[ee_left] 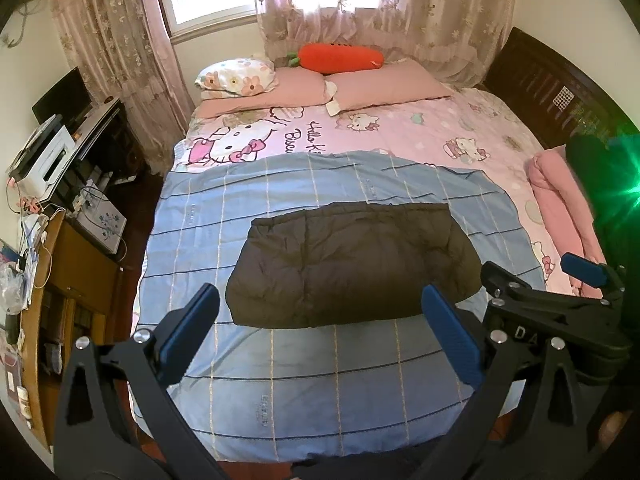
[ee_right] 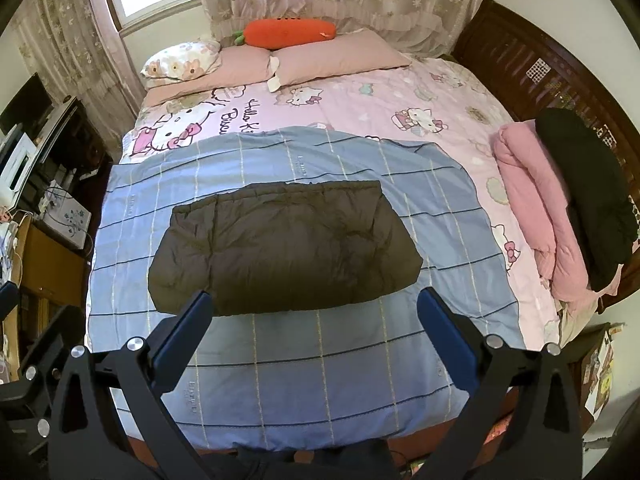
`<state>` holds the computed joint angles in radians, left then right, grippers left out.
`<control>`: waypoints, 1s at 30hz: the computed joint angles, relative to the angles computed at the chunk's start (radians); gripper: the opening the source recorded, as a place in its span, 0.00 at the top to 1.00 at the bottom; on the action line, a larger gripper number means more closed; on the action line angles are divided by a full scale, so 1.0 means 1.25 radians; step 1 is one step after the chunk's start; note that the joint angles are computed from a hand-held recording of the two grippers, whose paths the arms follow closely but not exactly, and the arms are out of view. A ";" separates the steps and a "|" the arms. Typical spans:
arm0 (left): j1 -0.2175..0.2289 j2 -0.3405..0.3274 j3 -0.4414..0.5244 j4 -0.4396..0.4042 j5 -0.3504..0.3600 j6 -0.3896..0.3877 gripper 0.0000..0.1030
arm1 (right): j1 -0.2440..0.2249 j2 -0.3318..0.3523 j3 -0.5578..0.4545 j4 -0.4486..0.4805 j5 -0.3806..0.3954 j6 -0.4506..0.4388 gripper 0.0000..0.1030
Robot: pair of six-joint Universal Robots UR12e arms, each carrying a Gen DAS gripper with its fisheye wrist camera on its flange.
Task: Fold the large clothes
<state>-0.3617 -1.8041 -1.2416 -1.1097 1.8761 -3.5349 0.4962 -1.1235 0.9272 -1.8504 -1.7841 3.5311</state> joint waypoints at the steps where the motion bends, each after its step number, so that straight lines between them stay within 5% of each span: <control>1: 0.000 0.000 0.001 -0.001 0.002 0.000 0.02 | -0.001 0.000 0.000 0.000 0.001 -0.002 0.01; 30: -0.003 0.007 -0.016 0.002 -0.001 -0.009 0.02 | 0.001 -0.013 0.019 -0.008 0.005 0.016 0.01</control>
<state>-0.3655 -1.7950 -1.2614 -1.1066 1.8749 -3.5466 0.4969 -1.1403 0.9515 -1.8602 -1.7778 3.5507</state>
